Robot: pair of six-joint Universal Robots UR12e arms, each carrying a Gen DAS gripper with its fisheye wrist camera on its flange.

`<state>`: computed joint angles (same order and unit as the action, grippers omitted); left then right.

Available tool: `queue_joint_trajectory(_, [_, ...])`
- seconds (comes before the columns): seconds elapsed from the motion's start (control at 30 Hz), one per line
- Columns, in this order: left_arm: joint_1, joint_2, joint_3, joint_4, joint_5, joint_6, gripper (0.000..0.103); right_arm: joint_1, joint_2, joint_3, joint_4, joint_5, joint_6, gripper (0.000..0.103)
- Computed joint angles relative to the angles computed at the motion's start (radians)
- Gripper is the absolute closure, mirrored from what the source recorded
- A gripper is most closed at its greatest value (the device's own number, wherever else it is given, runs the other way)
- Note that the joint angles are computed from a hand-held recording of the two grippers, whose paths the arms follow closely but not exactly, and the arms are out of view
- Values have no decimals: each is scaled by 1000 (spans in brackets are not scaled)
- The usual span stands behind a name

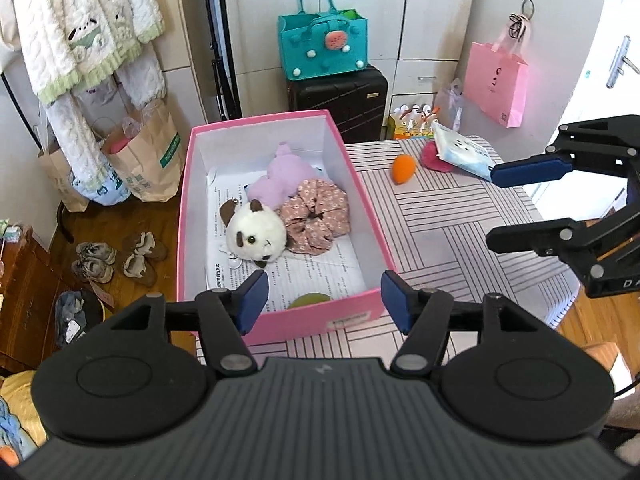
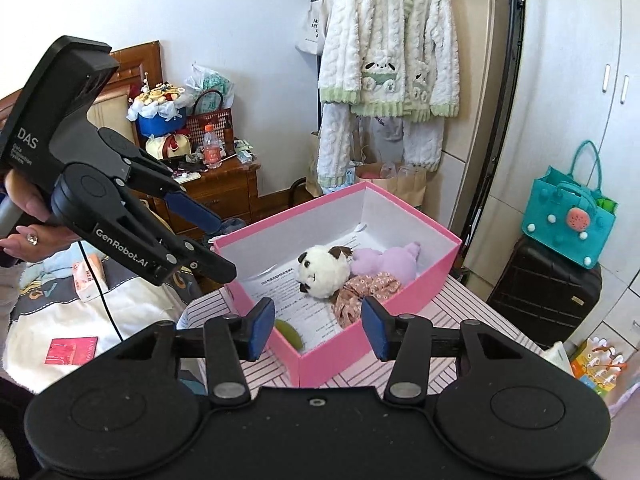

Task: Organize soft objects
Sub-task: 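Withdraw the left gripper from the box back over the table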

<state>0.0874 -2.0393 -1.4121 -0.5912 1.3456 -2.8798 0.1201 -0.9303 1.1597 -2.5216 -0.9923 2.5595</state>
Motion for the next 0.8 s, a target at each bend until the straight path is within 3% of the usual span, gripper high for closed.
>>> queue_joint_trajectory(0.3, [-23,31,-50,32,2,19,34,-26,-67,117,-89,5,-2,45])
queue_joint_trajectory(0.6, [-32,54,-115,75,-86,15,33,-58,-111,215,-141,14,23,44])
queue_joint_trajectory(0.8, [-55,47,-139,137,-79,40,29,-79,-128,269,-163,7,47,40])
